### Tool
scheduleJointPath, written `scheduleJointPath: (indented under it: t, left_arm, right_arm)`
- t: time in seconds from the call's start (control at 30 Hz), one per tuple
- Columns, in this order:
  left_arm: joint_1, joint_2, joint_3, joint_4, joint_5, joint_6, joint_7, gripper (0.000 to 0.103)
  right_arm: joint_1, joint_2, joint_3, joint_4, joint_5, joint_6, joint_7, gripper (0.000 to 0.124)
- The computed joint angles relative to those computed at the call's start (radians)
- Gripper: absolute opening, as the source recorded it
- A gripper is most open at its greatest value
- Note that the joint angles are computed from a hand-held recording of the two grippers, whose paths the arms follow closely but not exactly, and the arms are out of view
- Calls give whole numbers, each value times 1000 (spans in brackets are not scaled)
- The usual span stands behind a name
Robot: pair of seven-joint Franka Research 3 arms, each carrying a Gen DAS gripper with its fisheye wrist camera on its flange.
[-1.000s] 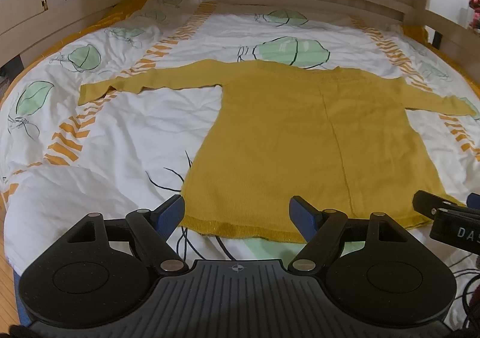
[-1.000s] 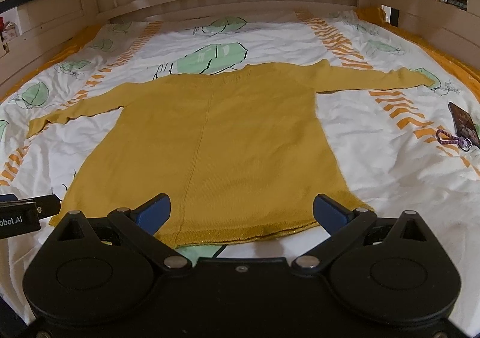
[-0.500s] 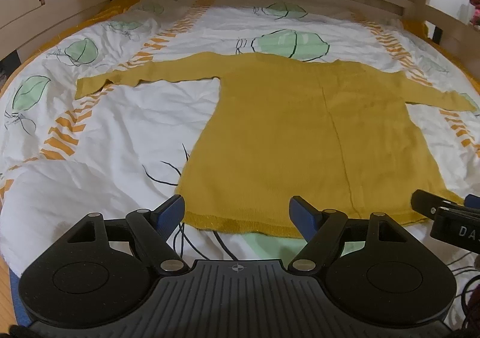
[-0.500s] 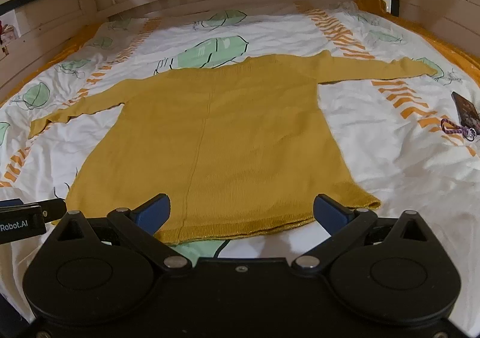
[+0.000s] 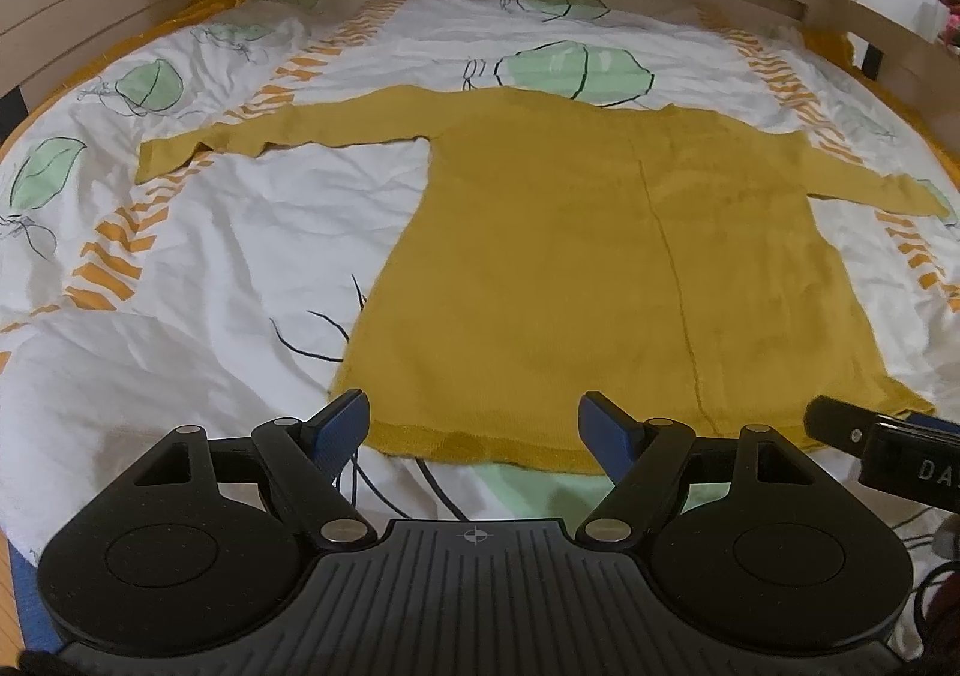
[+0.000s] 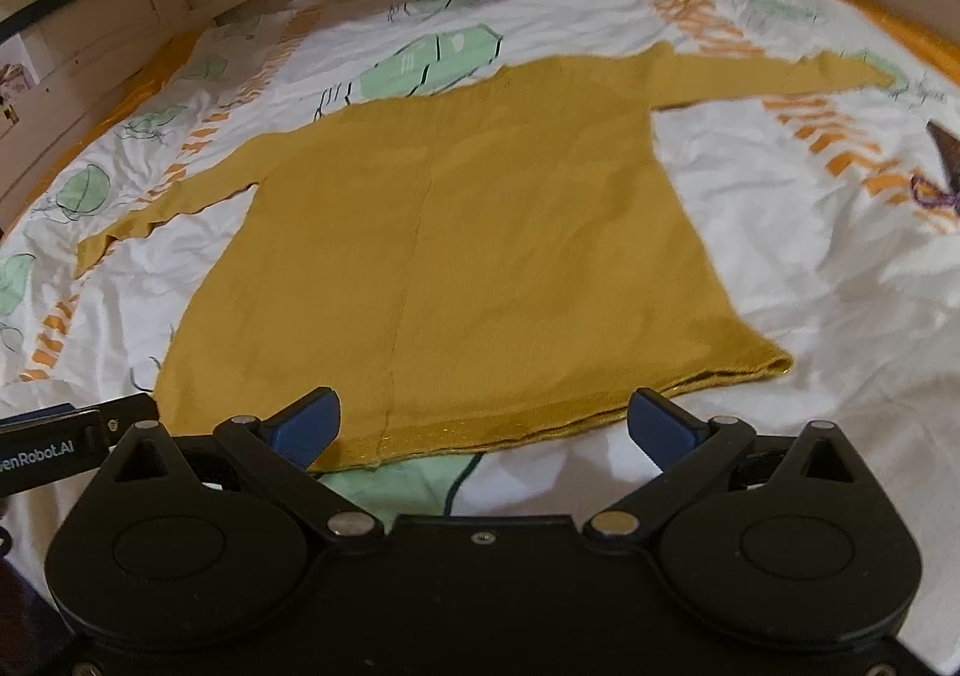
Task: Fold small clothes
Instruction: 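Move both grippers over the yellow sweater toward its sleeves, then grasp the sweater sleeve cuff with the right gripper and lift it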
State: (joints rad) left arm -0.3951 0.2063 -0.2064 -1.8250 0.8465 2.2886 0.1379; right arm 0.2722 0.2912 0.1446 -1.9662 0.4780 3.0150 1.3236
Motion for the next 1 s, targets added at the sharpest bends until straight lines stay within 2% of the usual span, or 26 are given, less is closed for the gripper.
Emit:
scheduleJointPath:
  t: [0.07,0.33,0.43,0.57,0.77,1.0]
  left_arm:
    - [5,3,1,7,-8,5,14,76]
    - [23,40,24,72,-3,30,56,76]
    - [29,74,37,122,-1,37,85,76]
    - [28,138,60,217,0,33,143,76]
    - [24,279,96,404,-44,13,252,76]
    - [10,480,153,662,-118,14,392,76]
  right_arm:
    - [-13,8,6,27,11,-47,-7,102]
    - [-23,71,-10,163,5,-150,-6,102]
    - [-11,106,-36,232,-29,-198,24,102]
    - [2,172,-74,355,-99,-295,90,102]
    - [-8,287,-94,525,-151,-357,138,102]
    - [15,505,-153,850,-274,-477,243,102]
